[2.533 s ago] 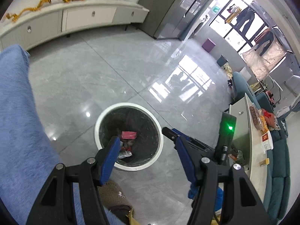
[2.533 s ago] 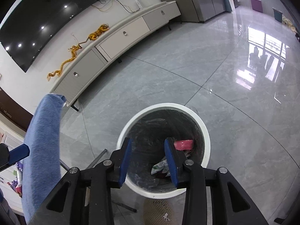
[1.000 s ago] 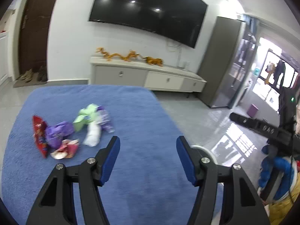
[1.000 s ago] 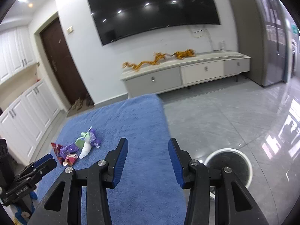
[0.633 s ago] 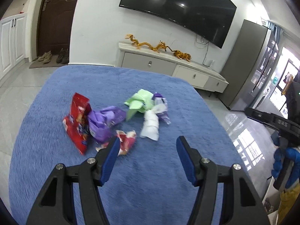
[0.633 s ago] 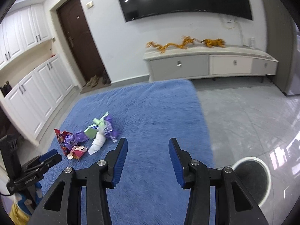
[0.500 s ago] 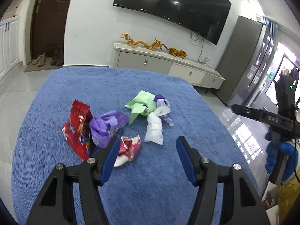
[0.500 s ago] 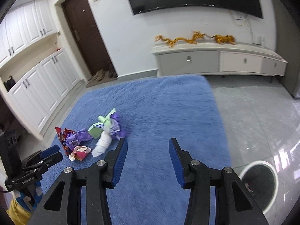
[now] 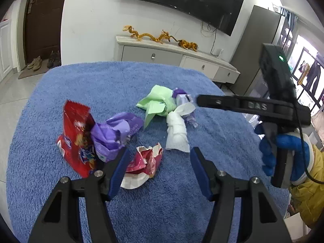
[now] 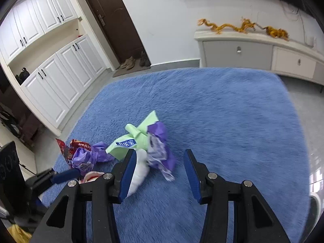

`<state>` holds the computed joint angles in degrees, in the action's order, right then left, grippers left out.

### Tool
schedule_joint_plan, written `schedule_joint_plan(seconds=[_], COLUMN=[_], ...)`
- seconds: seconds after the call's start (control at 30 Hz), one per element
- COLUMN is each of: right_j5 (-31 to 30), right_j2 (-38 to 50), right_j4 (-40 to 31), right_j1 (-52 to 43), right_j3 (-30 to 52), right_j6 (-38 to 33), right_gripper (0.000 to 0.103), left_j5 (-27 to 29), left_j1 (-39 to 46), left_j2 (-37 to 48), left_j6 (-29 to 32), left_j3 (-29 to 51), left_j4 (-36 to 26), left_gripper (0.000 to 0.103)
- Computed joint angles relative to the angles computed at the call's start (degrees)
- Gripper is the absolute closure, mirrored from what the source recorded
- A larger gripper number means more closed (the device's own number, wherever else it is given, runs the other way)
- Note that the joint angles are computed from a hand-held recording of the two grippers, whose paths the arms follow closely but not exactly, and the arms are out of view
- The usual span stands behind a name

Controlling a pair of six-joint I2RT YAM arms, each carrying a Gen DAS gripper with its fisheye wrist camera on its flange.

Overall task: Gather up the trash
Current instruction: 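Grasp the purple-white wrapper with the right tool while the left tool grasps the red-white wrapper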

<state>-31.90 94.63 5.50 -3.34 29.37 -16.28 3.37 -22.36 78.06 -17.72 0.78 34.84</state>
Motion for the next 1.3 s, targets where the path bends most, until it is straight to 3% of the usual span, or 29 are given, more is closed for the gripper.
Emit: schedule_joint_plan(seconds=[0.23, 0.27, 0.3, 0.4, 0.47, 0.63, 0.8, 0.93, 1.07, 1.3], right_j5=[-0.65, -1.55, -2.11, -4.41, -5.66, -8.07, -11.97, -13.55, -10.53, -6.32], right_j2=[8.84, 9.79, 10.05, 10.73, 10.30, 7.85, 3.80, 0.04, -3.41, -3.81], right_j4=[3.75, 4.12, 4.43, 4.35, 3.63, 0.93, -5.46, -13.30, -18.83, -19.56], right_j1=[2.10, 1.57, 1.06, -1.23, -3.15, -7.91, -14.04, -18.79, -25.20, -29.28], right_j3=[3.41, 3.61, 3.50, 3.59, 3.26, 1.73, -0.22, -0.89, -2.94, -3.89], right_j6=[2.67, 2.53, 2.19, 0.70, -0.77, -3.98, -8.96, -14.98, -23.72, -26.03], right_gripper=[0.058, 0.063, 0.069, 0.072, 0.073, 0.073, 0.073, 0.073, 0.073, 0.069], left_j5=[1.73, 1.85, 1.76, 1.72, 1.13, -1.75, -3.56, -6.60, -9.40, -15.21], left_j1=[0.95, 0.84, 0.68, 0.14, -0.26, -2.76, -5.71, -9.90, -13.90, -22.64], left_j2=[13.99, 15.51, 16.30, 18.47, 19.20, 17.69, 12.03, 2.45, -11.27, -22.04], left_j6=[0.13, 0.02, -0.01, -0.43, -0.66, -3.08, -6.35, -9.47, -12.19, -17.75], left_j3=[3.11, 3.56, 3.79, 5.22, 5.99, 5.35, 3.02, 0.83, -0.41, 0.37], left_j4=[7.88, 8.49, 8.76, 8.07, 7.04, 6.16, 3.26, -3.48, -15.08, -26.60], left_gripper=[0.043, 0.044, 0.046, 0.058, 0.072, 0.073, 0.073, 0.073, 0.073, 0.073])
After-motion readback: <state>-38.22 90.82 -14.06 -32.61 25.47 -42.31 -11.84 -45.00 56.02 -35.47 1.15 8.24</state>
